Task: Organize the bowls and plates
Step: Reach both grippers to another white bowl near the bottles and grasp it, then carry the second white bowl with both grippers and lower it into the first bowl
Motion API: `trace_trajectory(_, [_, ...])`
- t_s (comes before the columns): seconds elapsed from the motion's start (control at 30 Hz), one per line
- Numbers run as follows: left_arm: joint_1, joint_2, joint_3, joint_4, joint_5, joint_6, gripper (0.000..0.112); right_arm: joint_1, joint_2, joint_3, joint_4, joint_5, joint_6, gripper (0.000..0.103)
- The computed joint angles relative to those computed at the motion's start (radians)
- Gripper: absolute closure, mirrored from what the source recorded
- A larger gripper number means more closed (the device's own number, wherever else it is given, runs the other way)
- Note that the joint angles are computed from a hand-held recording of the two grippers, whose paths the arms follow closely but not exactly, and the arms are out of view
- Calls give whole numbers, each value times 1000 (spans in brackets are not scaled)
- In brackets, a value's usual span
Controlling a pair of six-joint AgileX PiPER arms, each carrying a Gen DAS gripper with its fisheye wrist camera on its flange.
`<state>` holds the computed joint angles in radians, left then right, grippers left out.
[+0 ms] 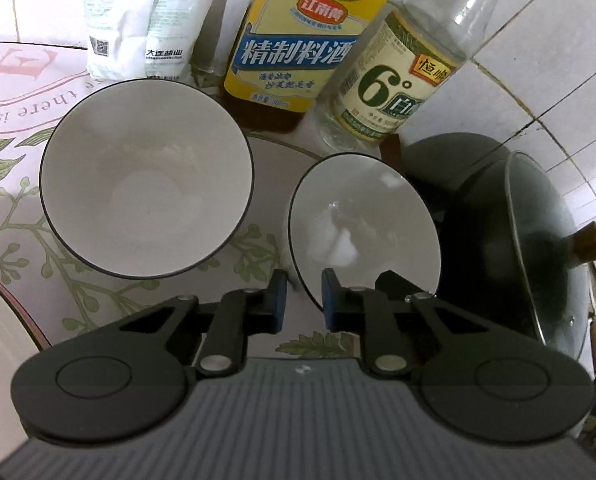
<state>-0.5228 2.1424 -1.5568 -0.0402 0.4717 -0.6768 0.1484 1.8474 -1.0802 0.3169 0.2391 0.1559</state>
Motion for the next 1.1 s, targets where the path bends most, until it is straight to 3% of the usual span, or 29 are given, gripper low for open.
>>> trace_trajectory(0.17, [-15, -4, -24, 35, 74, 18, 96, 26, -10, -12, -151, 26, 151, 83])
trace_trajectory(0.53, [-35, -222, 73, 9, 174, 138, 96, -3, -251, 134, 122, 71, -70, 82])
trace_trajectory(0.67, [-65, -328, 125, 29, 210, 137, 96, 12, -388, 206, 61, 87, 3, 82])
trace_trajectory(0.93, [-158, -524, 241, 167, 306, -13, 96, 70, -589, 236, -54, 234, 131, 83])
trace_trajectory(1.03, [-151, -583, 311, 134, 298, -12, 96, 133, -639, 248, -154, 257, 241, 84])
trace_trajectory(1.1, [-116, -634, 375, 37, 268, 31, 96, 185, -668, 260, -253, 266, 339, 83])
